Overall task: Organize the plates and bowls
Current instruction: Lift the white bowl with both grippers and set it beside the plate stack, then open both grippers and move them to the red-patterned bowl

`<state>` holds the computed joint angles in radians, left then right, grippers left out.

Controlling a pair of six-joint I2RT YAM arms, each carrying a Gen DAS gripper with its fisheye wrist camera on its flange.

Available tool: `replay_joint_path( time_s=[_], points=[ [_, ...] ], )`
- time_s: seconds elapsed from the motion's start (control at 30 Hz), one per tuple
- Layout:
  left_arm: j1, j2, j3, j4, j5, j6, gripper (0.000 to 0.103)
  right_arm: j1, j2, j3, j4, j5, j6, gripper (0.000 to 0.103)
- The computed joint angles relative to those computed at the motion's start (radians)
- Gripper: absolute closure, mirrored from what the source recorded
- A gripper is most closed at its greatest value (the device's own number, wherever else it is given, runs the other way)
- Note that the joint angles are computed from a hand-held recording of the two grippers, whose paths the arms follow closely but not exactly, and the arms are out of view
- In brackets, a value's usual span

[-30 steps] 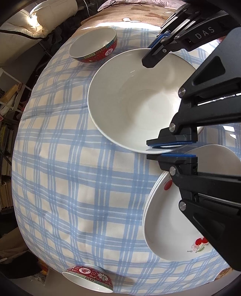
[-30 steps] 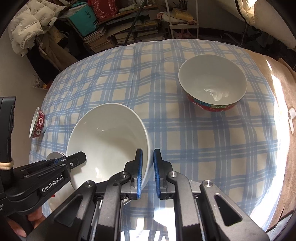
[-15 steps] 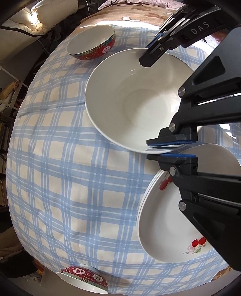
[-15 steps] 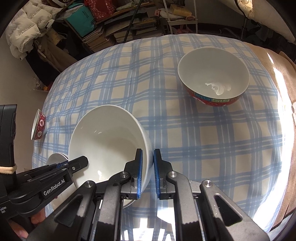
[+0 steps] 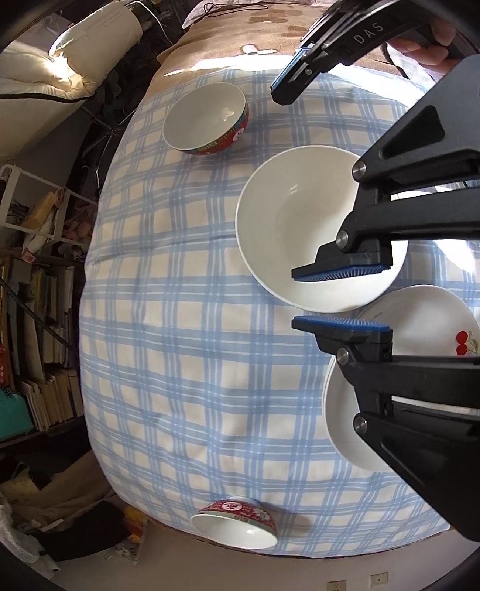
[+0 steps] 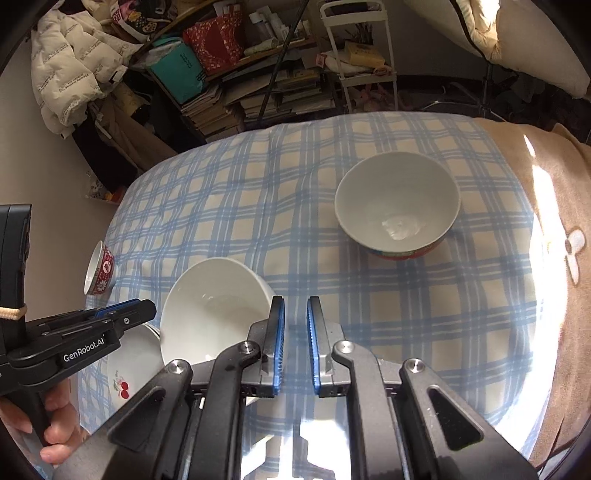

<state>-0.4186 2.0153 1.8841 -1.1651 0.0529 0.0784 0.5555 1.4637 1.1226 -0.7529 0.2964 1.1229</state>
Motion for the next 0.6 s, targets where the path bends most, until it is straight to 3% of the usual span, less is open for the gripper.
replay_joint_path(
  time_s=[0.07, 0.17, 0.23, 0.33, 0.43, 0.6],
  points=[
    [-0.018, -0.003, 0.013, -0.004, -0.014, 0.007, 0.08, -0.026, -0.042, -0.013, -0.03, 0.003, -0.003, 0.085],
    [-0.044, -0.006, 0.029, -0.003, -0.028, 0.012, 0.067, -0.072, -0.113, -0.049, -0.054, 0.003, -0.016, 0.06],
    [-0.06, -0.025, 0.01, 0.028, -0.041, 0.01, 0.045, -0.091, -0.154, -0.069, -0.057, 0.013, -0.04, 0.046],
    [-0.08, -0.018, 0.028, 0.028, -0.067, -0.008, 0.027, -0.117, -0.22, -0.106, -0.058, 0.036, -0.065, 0.027],
    [-0.088, -0.004, 0.044, 0.029, -0.058, -0.016, 0.024, -0.149, -0.256, -0.128, -0.06, 0.041, -0.085, 0.013],
    [-0.104, 0.017, 0.059, 0.064, -0.027, -0.036, 0.022, -0.225, -0.269, -0.14, -0.074, 0.027, -0.156, 0.008]
  ],
)
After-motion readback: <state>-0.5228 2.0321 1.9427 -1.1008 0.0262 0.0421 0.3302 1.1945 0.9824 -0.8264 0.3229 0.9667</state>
